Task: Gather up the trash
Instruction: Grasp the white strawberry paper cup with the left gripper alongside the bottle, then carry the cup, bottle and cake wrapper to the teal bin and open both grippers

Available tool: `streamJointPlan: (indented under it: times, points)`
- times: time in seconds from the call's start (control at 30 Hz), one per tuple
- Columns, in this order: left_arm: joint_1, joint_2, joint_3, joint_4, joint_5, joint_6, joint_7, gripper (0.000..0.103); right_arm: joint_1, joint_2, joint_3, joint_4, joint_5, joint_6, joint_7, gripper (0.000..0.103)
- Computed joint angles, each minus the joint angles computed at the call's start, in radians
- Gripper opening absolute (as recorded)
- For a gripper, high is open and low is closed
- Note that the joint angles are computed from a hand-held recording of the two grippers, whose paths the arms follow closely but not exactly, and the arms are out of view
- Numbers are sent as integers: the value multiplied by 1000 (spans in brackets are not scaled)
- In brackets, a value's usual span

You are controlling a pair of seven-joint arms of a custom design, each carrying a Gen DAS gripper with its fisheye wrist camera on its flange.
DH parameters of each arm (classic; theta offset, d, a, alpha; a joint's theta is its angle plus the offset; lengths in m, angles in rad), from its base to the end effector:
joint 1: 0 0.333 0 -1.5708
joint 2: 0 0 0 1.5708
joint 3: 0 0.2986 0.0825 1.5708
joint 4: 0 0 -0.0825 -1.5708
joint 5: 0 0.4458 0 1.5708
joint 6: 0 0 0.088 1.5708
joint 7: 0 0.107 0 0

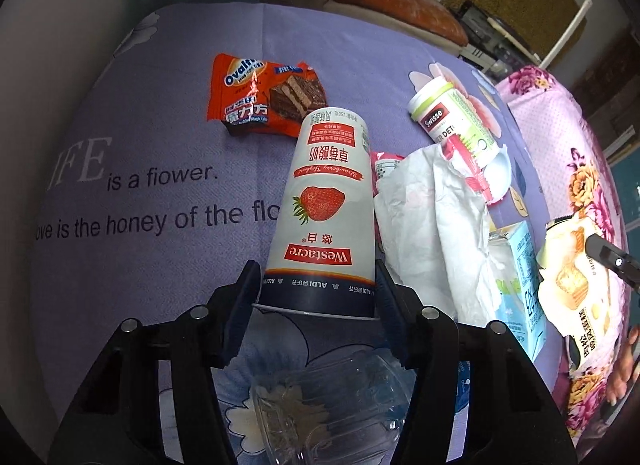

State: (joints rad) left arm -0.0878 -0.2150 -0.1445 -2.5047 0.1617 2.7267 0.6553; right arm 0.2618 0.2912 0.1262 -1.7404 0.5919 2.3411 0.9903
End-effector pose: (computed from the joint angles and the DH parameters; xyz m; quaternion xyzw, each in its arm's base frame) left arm 0.5161 -0.1270 0.3494 -0.8496 0.4780 -0.1959 0.1065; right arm 0.6639 0.2740 0.4001 -0.8463 0.4443 0.0494 0.2897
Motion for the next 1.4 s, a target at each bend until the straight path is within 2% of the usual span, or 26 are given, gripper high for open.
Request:
streamJointPlan:
  times: [0.1, 0.23, 0.3, 0.4, 0.73, 0.97, 1.27, 1.4]
  points:
    - [18, -65, -19, -35, 49, 5, -68, 57, -2, -3, 0, -3, 7, 6, -1, 16]
    - [4, -123, -35, -43, 76, -1, -86, 57, -9, -15, 1, -11, 31, 23, -11, 16]
    - [-17, -123, -37, -22, 74, 2, -72, 57, -13, -30, 0, -25, 46, 41, -22, 16]
    - [-53, -61, -47, 57, 67, 0, -33, 58, -27, -57, -9, -52, 73, 69, -35, 16]
    - [-164, 310, -103, 444, 2, -43, 160, 58, -118, -134, -89, -171, 111, 175, 5, 16]
    - [-233, 596, -135, 797, 7, -171, 273, 58, -190, -142, -137, -233, 65, 265, 55, 16]
    - [-336, 907, -121, 1220, 16, -365, 348, 58, -262, -85, -142, -208, 95, 273, 40, 16]
    - [-371, 983, -109, 1333, 16, -421, 368, 59, -275, -62, -140, -195, 89, 274, 51, 16]
